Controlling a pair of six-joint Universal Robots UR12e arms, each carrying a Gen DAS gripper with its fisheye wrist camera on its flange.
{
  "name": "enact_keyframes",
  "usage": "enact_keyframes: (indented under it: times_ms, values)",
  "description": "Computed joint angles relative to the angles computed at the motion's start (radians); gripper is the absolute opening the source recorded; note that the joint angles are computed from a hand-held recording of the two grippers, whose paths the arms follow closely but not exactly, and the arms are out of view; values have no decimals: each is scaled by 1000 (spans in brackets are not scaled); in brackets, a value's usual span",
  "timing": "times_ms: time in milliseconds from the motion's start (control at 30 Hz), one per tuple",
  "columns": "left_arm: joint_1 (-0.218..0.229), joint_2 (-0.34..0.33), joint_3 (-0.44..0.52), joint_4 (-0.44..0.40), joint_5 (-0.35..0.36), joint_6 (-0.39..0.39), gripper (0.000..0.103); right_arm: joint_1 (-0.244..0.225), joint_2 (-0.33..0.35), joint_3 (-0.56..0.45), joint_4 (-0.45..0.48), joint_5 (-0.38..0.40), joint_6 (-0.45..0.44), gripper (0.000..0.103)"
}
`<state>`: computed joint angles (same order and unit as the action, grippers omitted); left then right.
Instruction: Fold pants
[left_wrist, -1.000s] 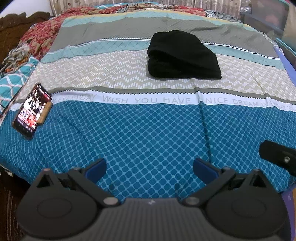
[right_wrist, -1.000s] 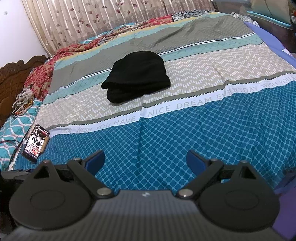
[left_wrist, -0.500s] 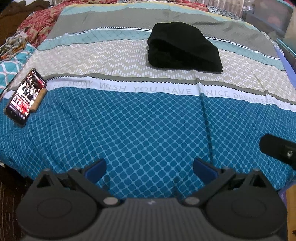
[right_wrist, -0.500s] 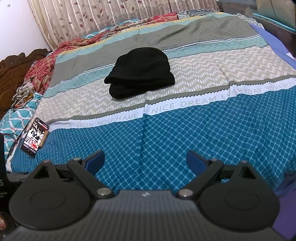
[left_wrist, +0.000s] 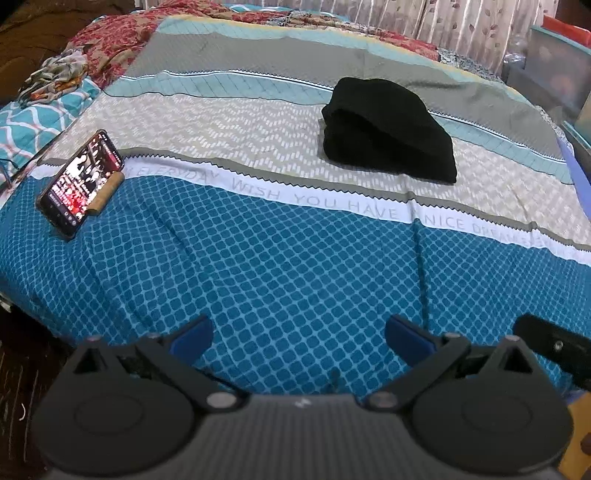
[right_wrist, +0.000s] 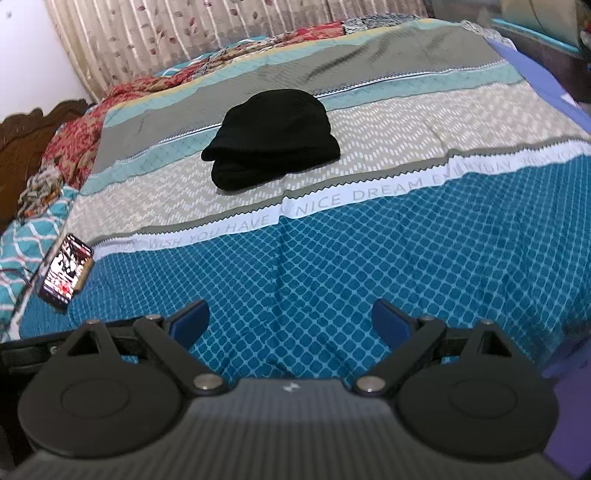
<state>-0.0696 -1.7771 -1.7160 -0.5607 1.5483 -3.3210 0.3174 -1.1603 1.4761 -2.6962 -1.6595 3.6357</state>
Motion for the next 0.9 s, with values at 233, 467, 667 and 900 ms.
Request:
enact_keyframes:
  times_ms: [233,467,667,900]
  values:
    - [-5,6,5,-22,28,12,103,-1,3,7,-50,36,-33,96]
    - [-12,10,16,-73,35,58,103,-15,-1,28,-117,122,-37,103]
    - [-26,-1,37,-55,78,89,103,-11,-6,39,-173,53,-15,103]
    - [-37,-17,78,4,96,113,103,-12,-14,53,-251,-55,-15,103]
